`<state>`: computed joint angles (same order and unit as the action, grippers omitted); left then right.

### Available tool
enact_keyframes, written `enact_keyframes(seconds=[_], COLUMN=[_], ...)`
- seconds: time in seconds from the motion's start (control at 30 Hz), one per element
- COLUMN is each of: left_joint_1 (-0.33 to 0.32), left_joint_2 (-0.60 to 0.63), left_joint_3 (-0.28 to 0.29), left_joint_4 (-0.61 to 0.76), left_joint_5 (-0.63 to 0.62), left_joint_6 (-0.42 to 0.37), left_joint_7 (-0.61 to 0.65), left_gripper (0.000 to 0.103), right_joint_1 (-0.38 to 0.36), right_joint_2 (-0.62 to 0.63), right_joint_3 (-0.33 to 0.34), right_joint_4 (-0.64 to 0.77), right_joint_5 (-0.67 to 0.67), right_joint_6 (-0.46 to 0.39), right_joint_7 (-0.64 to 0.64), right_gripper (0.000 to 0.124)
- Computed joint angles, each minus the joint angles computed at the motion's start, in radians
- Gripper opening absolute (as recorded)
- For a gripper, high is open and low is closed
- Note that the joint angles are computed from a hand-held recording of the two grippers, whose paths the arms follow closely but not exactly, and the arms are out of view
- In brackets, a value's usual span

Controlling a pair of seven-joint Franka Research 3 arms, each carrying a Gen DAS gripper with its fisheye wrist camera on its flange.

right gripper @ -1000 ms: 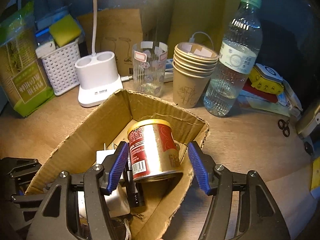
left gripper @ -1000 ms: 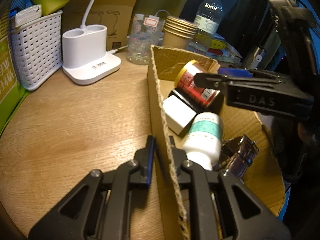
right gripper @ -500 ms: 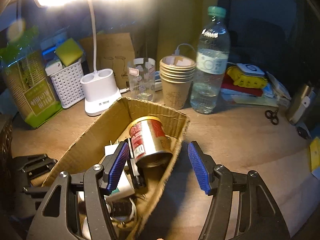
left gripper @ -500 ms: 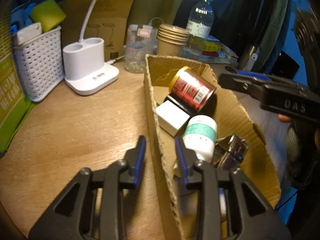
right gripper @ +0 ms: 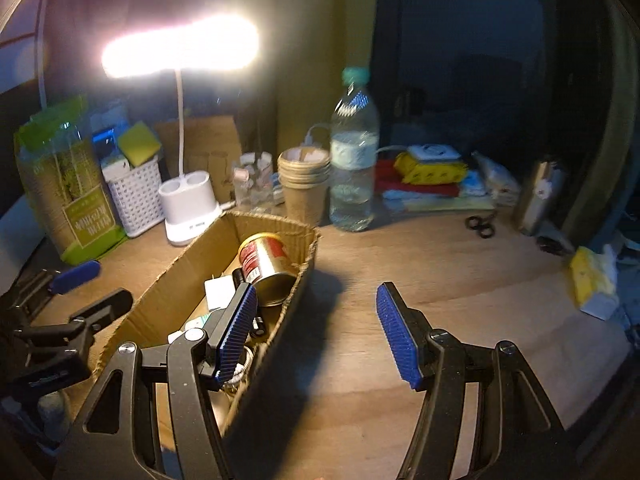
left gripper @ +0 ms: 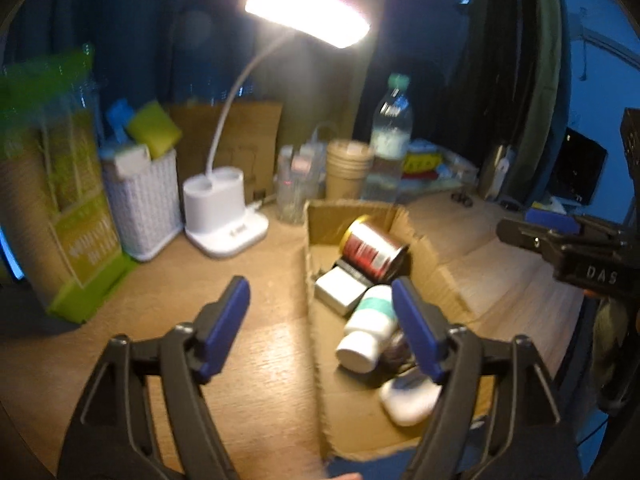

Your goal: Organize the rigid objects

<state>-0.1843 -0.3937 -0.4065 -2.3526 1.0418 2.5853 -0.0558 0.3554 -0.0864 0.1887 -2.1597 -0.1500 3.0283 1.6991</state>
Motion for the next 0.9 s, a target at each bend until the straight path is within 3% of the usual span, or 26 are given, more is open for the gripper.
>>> enact_keyframes(seconds=[0.17,0.4,0.63,0.9], left_joint_1=[-0.028,-0.04,-0.062,-0.069], left_joint_2=[-0.044,-0.109,-0.147,-0.158], left_joint_3=[-0.048,-0.104,-0.15,-0.164], left_joint_4=[0.021,0.053,0.084,0.101], left_joint_5=[0.027,0.051,0.081,0.089], left_joint_6=[-0.055,-0.119,-0.177,-0.196], left_joint_7=[-0.006,-0.059,-0.047,-0.034], left_gripper=[0.085,0.093,0.098,0.099], right_joint_1=[-0.115,-0.227,-0.442,-0.484], right_joint_2=[-0.148,-0.386,-0.631,-0.693], right_joint_3=[0.08,0.166,0.357,0.425], right_joint_4=[-0.132,-0.308,-0.451,-0.492], right_joint_5=[-0.093,-0.022,0.085,0.191], right_joint_6=[0.074,0.146,0.228,0.25], right_joint_7=[0.133,0.156,0.214,0.164], right_gripper=[0.066,0.066,0.073,0.078])
